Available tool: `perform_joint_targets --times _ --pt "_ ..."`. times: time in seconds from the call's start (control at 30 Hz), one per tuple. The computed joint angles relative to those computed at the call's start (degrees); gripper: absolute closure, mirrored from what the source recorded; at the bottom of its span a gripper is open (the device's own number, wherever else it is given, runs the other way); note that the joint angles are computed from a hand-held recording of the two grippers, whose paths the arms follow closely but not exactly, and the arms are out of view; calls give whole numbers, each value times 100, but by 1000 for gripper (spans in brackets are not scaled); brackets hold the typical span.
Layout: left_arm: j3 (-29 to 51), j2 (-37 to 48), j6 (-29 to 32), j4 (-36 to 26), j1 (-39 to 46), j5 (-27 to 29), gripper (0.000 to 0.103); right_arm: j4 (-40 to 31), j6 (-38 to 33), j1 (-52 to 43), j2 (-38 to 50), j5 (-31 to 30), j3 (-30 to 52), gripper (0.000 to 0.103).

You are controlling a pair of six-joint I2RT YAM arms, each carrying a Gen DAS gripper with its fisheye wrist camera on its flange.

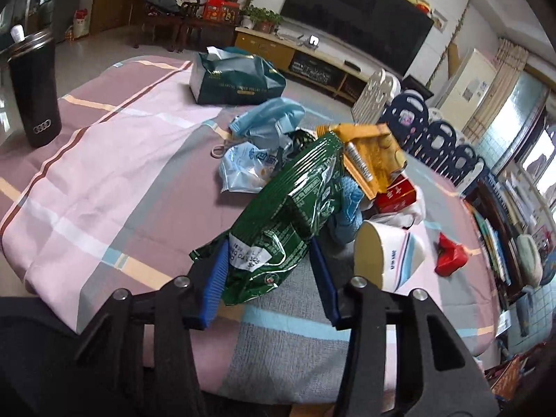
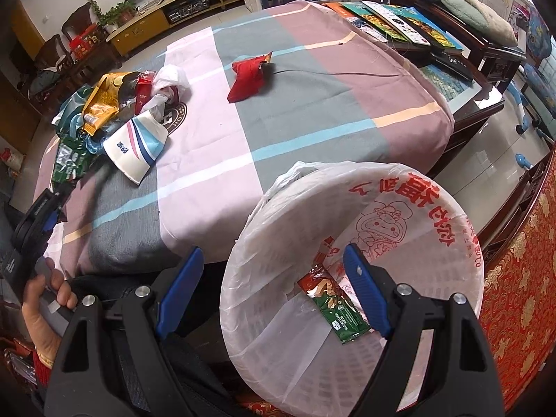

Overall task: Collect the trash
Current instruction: 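Grasp the large green chip bag on the table with the left tool, then grasp the white striped paper cup with the right tool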

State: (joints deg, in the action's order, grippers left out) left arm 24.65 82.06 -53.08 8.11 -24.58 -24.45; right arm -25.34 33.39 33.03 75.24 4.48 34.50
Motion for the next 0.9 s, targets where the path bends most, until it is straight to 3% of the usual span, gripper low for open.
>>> perform_joint_targets --times 0.13,0.27,0.53,0.9 --pt "-204 -498 -428 -291 -272 -328 57 98 49 90 109 -10 -5 22" --pt "-210 -715 -875 -767 -260 -286 61 210 63 210 279 55 84 22" --pt "-277 -354 -684 -362 263 540 64 346 107 483 647 67 372 22" --pt "-220 -202 -658 -298 251 539 65 354 154 532 711 82 424 22"
